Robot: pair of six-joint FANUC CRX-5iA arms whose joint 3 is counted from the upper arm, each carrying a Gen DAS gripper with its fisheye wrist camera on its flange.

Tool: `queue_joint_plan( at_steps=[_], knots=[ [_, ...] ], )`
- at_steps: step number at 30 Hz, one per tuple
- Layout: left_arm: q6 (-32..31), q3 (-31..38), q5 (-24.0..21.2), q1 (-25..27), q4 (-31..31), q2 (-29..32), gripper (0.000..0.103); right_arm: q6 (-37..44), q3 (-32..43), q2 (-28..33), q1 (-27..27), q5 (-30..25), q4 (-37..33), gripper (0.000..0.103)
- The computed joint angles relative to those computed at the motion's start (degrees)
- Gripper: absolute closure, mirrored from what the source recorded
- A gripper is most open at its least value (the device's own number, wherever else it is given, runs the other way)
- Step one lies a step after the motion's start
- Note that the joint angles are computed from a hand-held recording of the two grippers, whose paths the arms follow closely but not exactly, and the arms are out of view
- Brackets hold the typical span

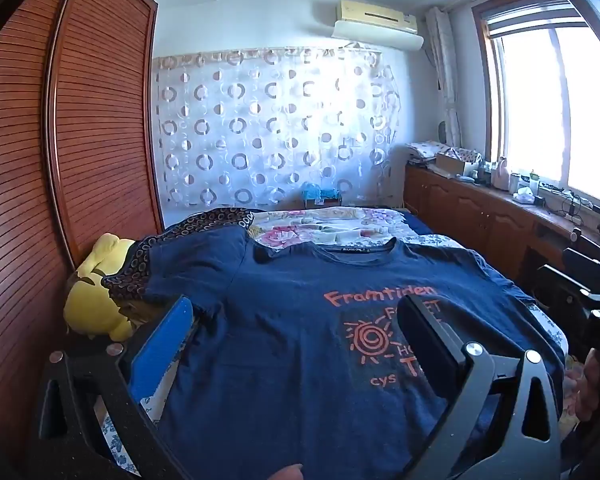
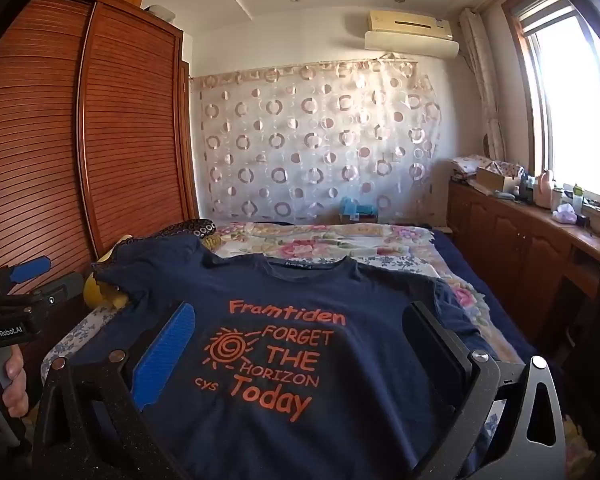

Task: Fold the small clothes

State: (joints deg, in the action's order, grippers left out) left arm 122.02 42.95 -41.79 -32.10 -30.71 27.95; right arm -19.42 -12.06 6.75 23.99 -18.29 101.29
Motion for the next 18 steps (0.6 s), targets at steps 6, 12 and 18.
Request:
queue_joint_plan(
  at_steps=[6,12,18],
  knots=[
    [0.4,-0.3,0.5,0.0,-0.5,-0.1,0.001,0.4,0.0,0.0,0.3,-0.2,-0.6,0.0],
    [0.3,0.1,0.0,-0.2,-0.9,0.1,0.001,0.4,-0.2,-0.1,0.2,-0.1,-1.2,0.0],
    [0.1,0.3,-0.3,-0.2,-0.8,0.2,0.001,1.7,0.4,0.3,0.9,-1.0,-3.0,0.0]
  ],
)
